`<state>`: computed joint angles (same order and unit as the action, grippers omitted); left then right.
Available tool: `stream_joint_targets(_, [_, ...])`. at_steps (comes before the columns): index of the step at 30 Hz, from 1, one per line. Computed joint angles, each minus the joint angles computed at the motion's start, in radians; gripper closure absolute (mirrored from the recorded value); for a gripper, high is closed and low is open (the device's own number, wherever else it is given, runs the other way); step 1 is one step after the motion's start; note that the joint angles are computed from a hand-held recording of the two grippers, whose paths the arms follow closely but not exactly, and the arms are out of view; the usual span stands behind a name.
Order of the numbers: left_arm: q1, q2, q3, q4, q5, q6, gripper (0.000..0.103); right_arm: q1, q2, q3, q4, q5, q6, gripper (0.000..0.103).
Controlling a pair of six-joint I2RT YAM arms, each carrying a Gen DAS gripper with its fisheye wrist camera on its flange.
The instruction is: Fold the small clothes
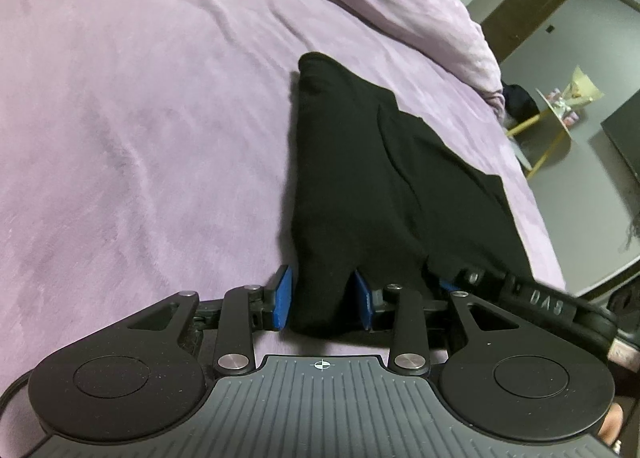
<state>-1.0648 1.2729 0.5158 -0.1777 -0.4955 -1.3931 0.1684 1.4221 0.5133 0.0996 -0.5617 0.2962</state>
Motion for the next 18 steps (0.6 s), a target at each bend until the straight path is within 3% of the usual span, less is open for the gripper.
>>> stream_joint_targets(6, [0.027,-0.021,0.016,-0.022,-0.030,-0.002,0.066,-0.005,0.135,0.095,0.054,-0.045,0.082,0.061])
stream_joint_targets(12, [0.147,0.079,0.030,0.122,0.029,0.065,0.059,0.034,0.252,0.164,0.123,-0.047,0.165,0.062])
stream_joint_targets(15, [0.191,0.117,0.009,0.222,0.073,0.072,0.055,0.067,0.257,0.180,0.116,-0.015,0.122,0.074])
stream_joint_targets(16, [0.205,0.118,-0.008,0.258,0.096,0.066,0.054,0.079,0.259,0.187,0.105,0.004,0.096,0.083])
stream_joint_targets(18, [0.226,0.108,-0.047,0.321,0.133,0.050,0.054,0.090,0.257,0.191,0.091,0.023,0.039,0.086])
